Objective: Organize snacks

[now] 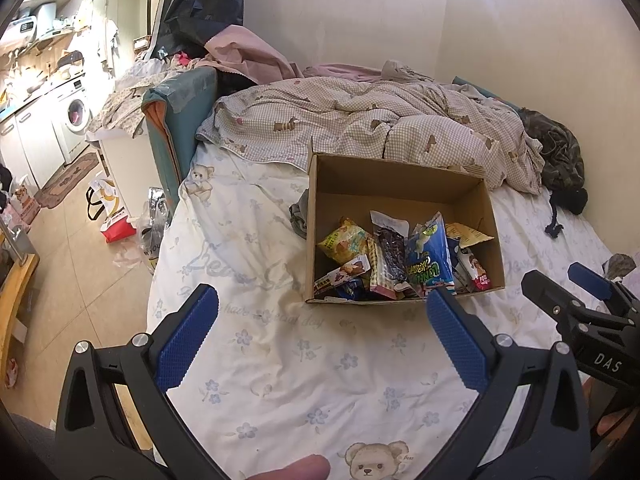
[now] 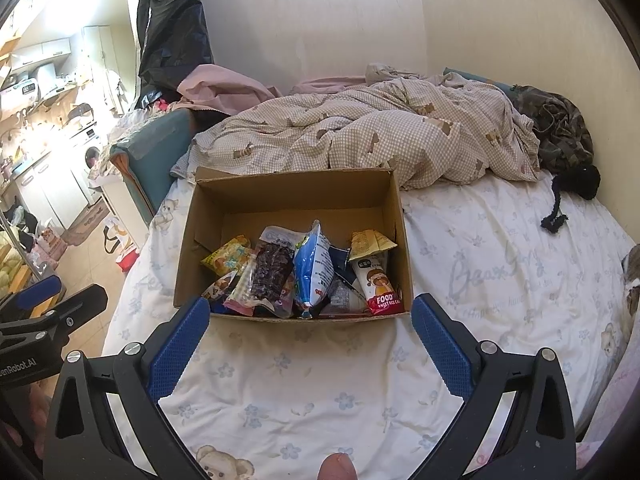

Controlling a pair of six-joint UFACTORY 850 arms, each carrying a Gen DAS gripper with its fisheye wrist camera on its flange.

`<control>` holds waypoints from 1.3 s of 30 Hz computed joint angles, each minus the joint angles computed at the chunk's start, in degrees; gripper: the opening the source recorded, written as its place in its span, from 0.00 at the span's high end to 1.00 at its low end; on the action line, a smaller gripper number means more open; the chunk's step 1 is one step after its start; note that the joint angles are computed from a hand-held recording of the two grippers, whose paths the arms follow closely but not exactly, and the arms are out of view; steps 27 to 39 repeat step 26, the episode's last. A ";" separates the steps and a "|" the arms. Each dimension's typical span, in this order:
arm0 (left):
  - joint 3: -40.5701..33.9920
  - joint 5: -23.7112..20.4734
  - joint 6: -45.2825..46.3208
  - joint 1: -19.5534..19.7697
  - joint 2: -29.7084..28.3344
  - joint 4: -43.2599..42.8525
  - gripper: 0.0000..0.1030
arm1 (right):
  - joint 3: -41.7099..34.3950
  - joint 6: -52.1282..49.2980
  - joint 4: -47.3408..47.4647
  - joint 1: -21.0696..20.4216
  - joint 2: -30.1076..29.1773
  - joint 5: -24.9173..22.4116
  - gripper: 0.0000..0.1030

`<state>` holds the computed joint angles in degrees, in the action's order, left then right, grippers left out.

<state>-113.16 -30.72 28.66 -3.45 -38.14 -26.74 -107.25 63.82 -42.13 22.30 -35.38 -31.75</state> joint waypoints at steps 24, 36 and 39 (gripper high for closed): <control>-1.11 -1.78 -1.38 0.19 -0.78 0.81 0.00 | -0.55 -0.26 0.26 0.20 -0.05 -0.74 0.00; -1.63 -2.48 -1.30 0.21 -1.15 0.61 0.00 | -0.53 -0.09 0.32 0.16 -0.01 -0.71 0.00; -1.63 -2.48 -1.30 0.21 -1.15 0.61 0.00 | -0.53 -0.09 0.32 0.16 -0.01 -0.71 0.00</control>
